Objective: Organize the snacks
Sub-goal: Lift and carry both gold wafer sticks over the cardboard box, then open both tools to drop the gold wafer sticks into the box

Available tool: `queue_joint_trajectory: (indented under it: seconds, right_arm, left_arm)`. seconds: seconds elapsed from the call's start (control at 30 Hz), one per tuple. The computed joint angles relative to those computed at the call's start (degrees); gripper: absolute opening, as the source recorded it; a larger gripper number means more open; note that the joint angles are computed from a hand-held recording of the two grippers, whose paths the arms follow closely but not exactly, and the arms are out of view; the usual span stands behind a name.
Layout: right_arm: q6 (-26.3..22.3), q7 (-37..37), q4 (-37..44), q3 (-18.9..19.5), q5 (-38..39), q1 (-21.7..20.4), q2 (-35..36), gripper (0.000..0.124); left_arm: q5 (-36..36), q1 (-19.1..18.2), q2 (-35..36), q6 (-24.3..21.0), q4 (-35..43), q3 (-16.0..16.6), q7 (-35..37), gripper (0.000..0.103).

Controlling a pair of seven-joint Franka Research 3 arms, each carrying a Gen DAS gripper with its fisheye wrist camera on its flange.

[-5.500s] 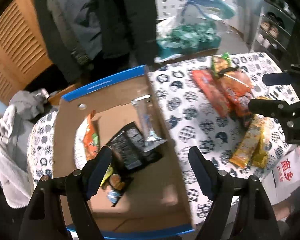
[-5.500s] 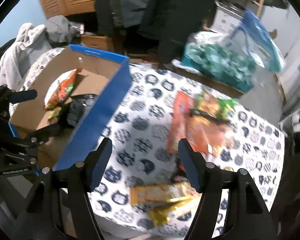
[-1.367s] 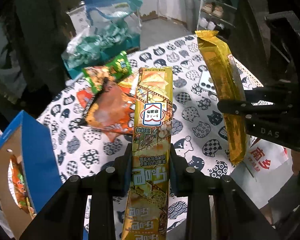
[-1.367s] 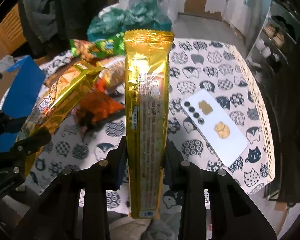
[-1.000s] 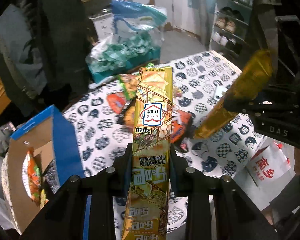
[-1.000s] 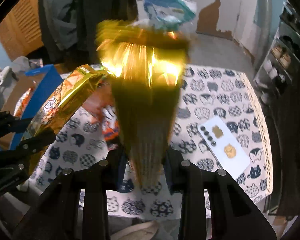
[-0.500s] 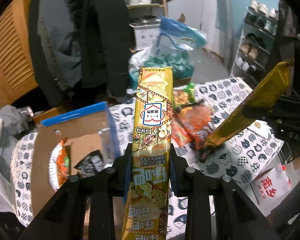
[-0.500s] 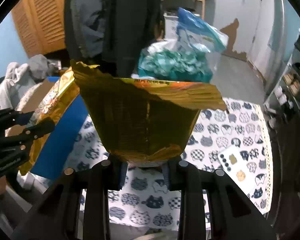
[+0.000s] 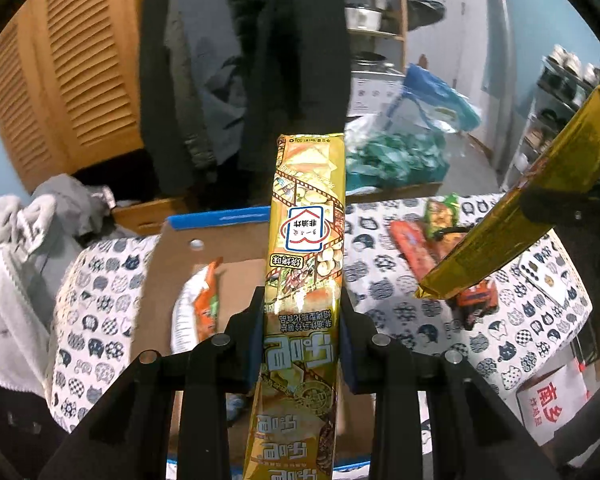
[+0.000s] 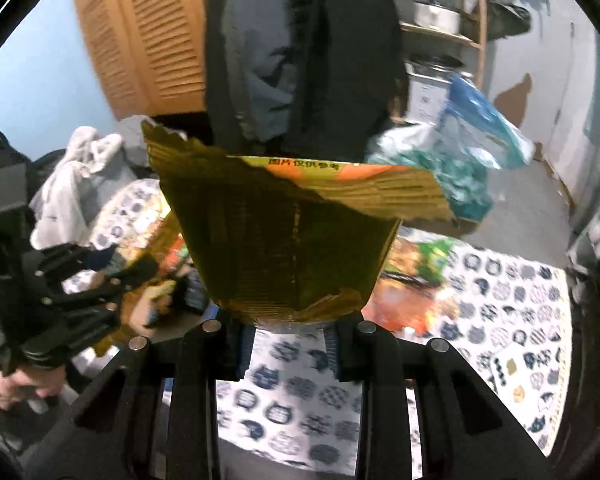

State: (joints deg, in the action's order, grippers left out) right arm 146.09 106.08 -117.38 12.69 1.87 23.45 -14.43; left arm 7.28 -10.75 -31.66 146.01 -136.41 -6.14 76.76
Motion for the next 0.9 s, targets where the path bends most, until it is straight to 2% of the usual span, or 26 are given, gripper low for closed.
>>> queue_joint_trajectory:
  seconds: [0.33,0.5,0.9]
  right_arm:
    - [-3.5,-1.9,10.6,1.0,1.7,5.1,9.5,0.027]
    - [-6.4,-2.6,13.7,0.6,3.9,7.3,13.4,0.027]
    - [-14.3,-5.3,19.6,-0.8,8.8,9.5,21.9,0.027]
  left_arm:
    - [0.5,3.5,-1.5,-0.2,-3.4,2.1,-0.8,0.031]
    - [1.7,5.4,-1.1,-0.4,-5.0,1.9,-1.5,0.031]
    - [1.4,7.1,3.8,-2.6,-4.3,2.2,-2.8,0.032]
